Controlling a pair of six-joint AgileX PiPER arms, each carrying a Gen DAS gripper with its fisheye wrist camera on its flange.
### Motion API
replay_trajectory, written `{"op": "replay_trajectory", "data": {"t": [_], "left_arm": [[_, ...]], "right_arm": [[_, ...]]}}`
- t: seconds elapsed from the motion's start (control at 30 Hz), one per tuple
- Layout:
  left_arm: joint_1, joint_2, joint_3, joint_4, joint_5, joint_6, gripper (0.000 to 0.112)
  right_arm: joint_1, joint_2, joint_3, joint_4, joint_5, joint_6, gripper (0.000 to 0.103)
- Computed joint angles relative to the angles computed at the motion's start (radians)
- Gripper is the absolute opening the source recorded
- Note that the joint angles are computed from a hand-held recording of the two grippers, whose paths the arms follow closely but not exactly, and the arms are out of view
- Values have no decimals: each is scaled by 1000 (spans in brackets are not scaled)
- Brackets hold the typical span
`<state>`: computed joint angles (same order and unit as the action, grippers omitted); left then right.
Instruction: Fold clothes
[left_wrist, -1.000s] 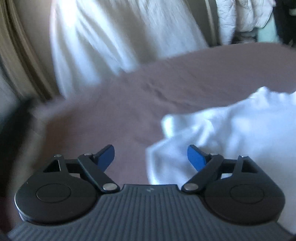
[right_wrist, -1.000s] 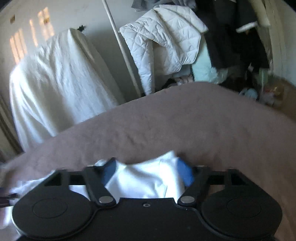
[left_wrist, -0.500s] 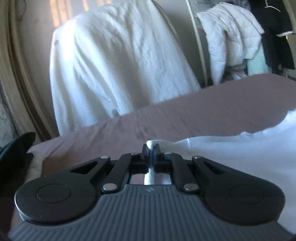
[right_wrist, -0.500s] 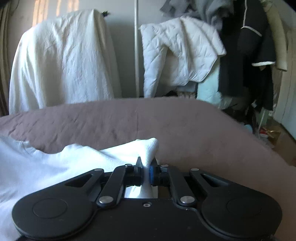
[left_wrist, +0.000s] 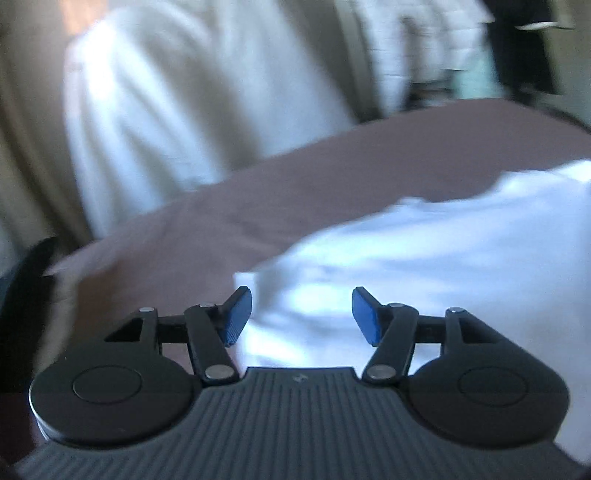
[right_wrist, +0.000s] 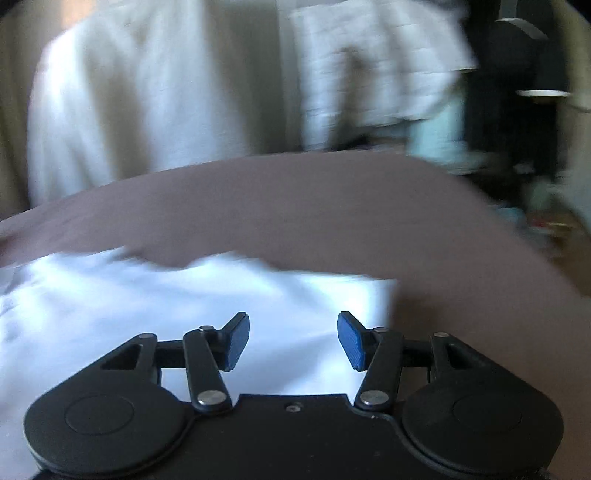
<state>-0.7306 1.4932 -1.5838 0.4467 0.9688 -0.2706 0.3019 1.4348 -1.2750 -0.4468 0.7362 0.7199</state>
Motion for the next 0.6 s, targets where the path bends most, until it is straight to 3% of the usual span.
{"op": "replay_trajectory", "data": {"t": [0.13,0.17,0.23,0.3,0.43,0.6], "left_arm": [[-91,-10,98,110,112,-57,62],[-103,-30,160,150,121,-91,63],[-60,-119,329,177,66,-182,69],[68,-215,450,63,-19,-201,77],[329,-338,541,-240,-76,-42,81],[433,-418,567,-364,-18,-53,79]], "right_arm": [[115,68,-73,111,21,-115,65],[138,92,-88,126,36,-146,66],[193,122,-80,88,107,-130,66],[239,54,55,28,104,-27,66],[355,-190,332,-154,175,243,66],[536,-421,417,-157,456,459,67]]}}
